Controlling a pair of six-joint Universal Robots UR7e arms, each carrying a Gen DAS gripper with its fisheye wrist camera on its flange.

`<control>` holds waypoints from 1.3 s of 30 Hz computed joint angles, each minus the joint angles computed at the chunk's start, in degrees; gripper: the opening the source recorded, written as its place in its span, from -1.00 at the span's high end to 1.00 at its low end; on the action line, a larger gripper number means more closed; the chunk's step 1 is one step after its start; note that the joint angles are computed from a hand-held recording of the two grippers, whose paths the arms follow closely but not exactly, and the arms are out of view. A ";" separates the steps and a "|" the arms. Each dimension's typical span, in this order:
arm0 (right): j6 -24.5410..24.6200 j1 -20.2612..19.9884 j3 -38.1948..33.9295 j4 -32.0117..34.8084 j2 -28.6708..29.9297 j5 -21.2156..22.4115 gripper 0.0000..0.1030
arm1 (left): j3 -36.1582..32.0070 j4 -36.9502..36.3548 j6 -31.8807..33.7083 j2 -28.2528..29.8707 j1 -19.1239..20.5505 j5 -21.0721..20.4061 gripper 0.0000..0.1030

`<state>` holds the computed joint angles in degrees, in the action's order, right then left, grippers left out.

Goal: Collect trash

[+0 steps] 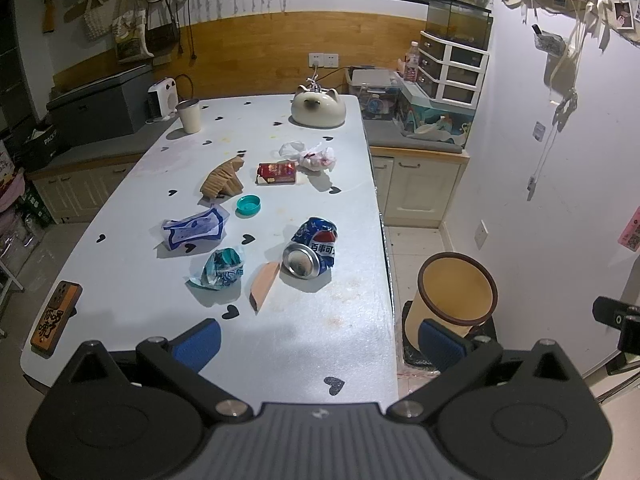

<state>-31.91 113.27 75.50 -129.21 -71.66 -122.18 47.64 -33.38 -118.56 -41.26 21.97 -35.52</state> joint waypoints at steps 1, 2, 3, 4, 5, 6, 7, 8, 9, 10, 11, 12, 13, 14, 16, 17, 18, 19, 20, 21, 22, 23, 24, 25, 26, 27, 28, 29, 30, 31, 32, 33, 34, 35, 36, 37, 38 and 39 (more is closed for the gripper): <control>-0.09 -0.14 -0.12 0.02 0.05 0.06 -1.00 | 0.00 0.00 0.00 0.00 0.00 0.00 -1.00; -0.07 -0.10 -0.32 0.11 0.16 0.06 -1.00 | 0.00 0.00 0.00 0.00 0.00 0.00 -1.00; -0.10 -0.12 -0.32 0.11 0.15 0.07 -1.00 | 0.00 0.00 0.00 0.00 0.00 0.00 -1.00; -0.07 -0.08 -0.29 0.10 0.16 0.04 -1.00 | 0.00 0.00 0.00 0.00 0.00 0.00 -1.00; -0.15 -0.17 -0.36 0.16 0.14 0.10 -1.00 | 0.03 0.01 -0.04 -0.02 -0.01 0.04 -1.00; -0.15 -0.17 -0.36 0.16 0.14 0.10 -1.00 | 0.03 0.01 -0.03 -0.01 0.00 0.05 -1.00; -0.09 -0.08 -0.26 0.04 0.15 0.02 -1.00 | 0.03 0.01 -0.03 -0.02 -0.01 0.04 -1.00; -0.09 -0.08 -0.26 0.04 0.15 0.02 -1.00 | 0.03 0.01 -0.03 -0.02 -0.01 0.04 -1.00; -0.11 -0.12 -0.30 0.08 0.14 0.02 -1.00 | 0.03 0.01 -0.03 -0.02 -0.01 0.04 -1.00; -0.10 -0.08 -0.28 0.10 0.15 0.00 -1.00 | 0.03 0.01 -0.03 -0.02 -0.01 0.04 -1.00; -0.10 -0.08 -0.28 0.10 0.15 0.00 -1.00 | 0.03 0.01 -0.03 -0.02 -0.01 0.04 -1.00; -0.18 -0.16 -0.36 0.17 0.13 0.07 -1.00 | 0.00 0.07 -0.10 0.01 0.00 0.06 -1.00; -0.16 -0.09 -0.28 0.07 0.14 0.01 -1.00 | 0.00 0.07 -0.10 0.01 0.00 0.06 -1.00; -0.24 -0.16 -0.30 0.09 0.10 0.06 -1.00 | 0.05 -0.03 -0.01 -0.03 -0.01 0.03 -1.00; -0.09 -0.06 -0.24 0.17 0.06 -0.03 -1.00 | 0.05 -0.03 -0.01 -0.03 -0.01 0.03 -1.00; -0.13 -0.13 -0.31 0.25 0.02 0.02 -1.00 | 0.05 -0.03 -0.01 -0.03 -0.01 0.03 -1.00; -0.17 -0.13 -0.22 0.14 -0.04 0.06 -1.00 | 0.01 0.10 -0.12 0.00 -0.01 0.06 -1.00; -0.16 -0.14 -0.19 0.11 -0.04 0.07 -1.00 | 0.01 0.10 -0.12 0.00 -0.01 0.06 -1.00; -0.17 -0.20 -0.53 0.12 0.28 0.09 -1.00 | 0.01 0.10 -0.12 0.00 -0.01 0.06 -1.00; -0.17 -0.15 -0.52 0.15 0.27 0.06 -1.00 | 0.02 0.07 -0.11 -0.01 -0.02 0.05 -1.00; -0.21 -0.18 -0.55 0.17 0.26 0.11 -1.00 | 0.02 0.07 -0.11 -0.01 -0.02 0.05 -1.00; -0.21 -0.18 -0.55 0.17 0.26 0.11 -1.00 | 0.02 0.07 -0.11 -0.01 -0.02 0.05 -1.00; -0.26 -0.21 -0.56 0.16 0.26 0.15 -1.00 | 0.01 0.09 -0.16 0.01 0.00 0.07 -1.00; -0.21 -0.14 -0.46 0.09 0.24 0.07 -1.00 | 0.01 0.10 -0.14 0.00 -0.01 0.07 -1.00; -0.20 -0.15 -0.46 0.09 0.25 0.06 -1.00 | 0.01 0.10 -0.14 0.00 -0.01 0.07 -1.00; -0.28 -0.24 -0.58 0.17 0.28 0.17 -1.00 | -0.08 0.32 -0.32 0.06 0.00 0.13 -1.00; -0.28 -0.24 -0.58 0.17 0.28 0.17 -1.00 | -2.46 1.48 -0.35 1.31 0.25 0.38 -1.00; -0.46 -0.26 -0.55 0.11 0.27 0.29 -1.00 | -4.15 2.60 -0.73 2.19 0.36 0.54 -1.00; -0.42 0.01 -0.70 0.33 0.30 0.27 -1.00 | -5.67 3.92 -1.49 2.97 0.40 0.67 -1.00; -0.71 -0.03 -0.77 0.33 0.36 0.56 -1.00 | -8.46 5.92 -2.38 4.43 0.41 0.78 -1.00; -1.07 -0.13 -0.98 0.40 0.47 0.89 -1.00 | -10.48 7.67 -3.34 5.43 0.45 0.88 -1.00; -1.43 -0.23 -1.23 0.46 0.63 1.20 -1.00 | -12.81 9.87 -4.57 6.55 0.49 0.92 -1.00; -1.89 -0.34 -1.57 0.53 0.83 1.59 -1.00 | -15.04 12.10 -5.88 7.64 0.43 0.83 -1.00; -2.43 -0.47 -1.97 0.56 1.09 2.07 -1.00 | -17.46 13.89 -6.95 9.17 0.18 0.70 -1.00; -3.01 -0.68 -2.37 0.57 1.34 2.70 -1.00 | -19.41 16.33 -8.78 10.20 0.27 0.77 -1.00; -3.59 -0.90 -2.81 0.60 1.66 3.44 -1.00 | -20.81 18.04 -10.00 10.91 0.34 0.87 -1.00; -4.31 -1.14 -3.53 0.74 2.18 4.26 -1.00 | -22.48 20.21 -11.63 11.72 0.42 1.00 -1.00; -4.97 -1.25 -3.92 0.69 2.55 4.89 -1.00 | -21.91 20.99 -13.04 11.42 0.49 1.08 -1.00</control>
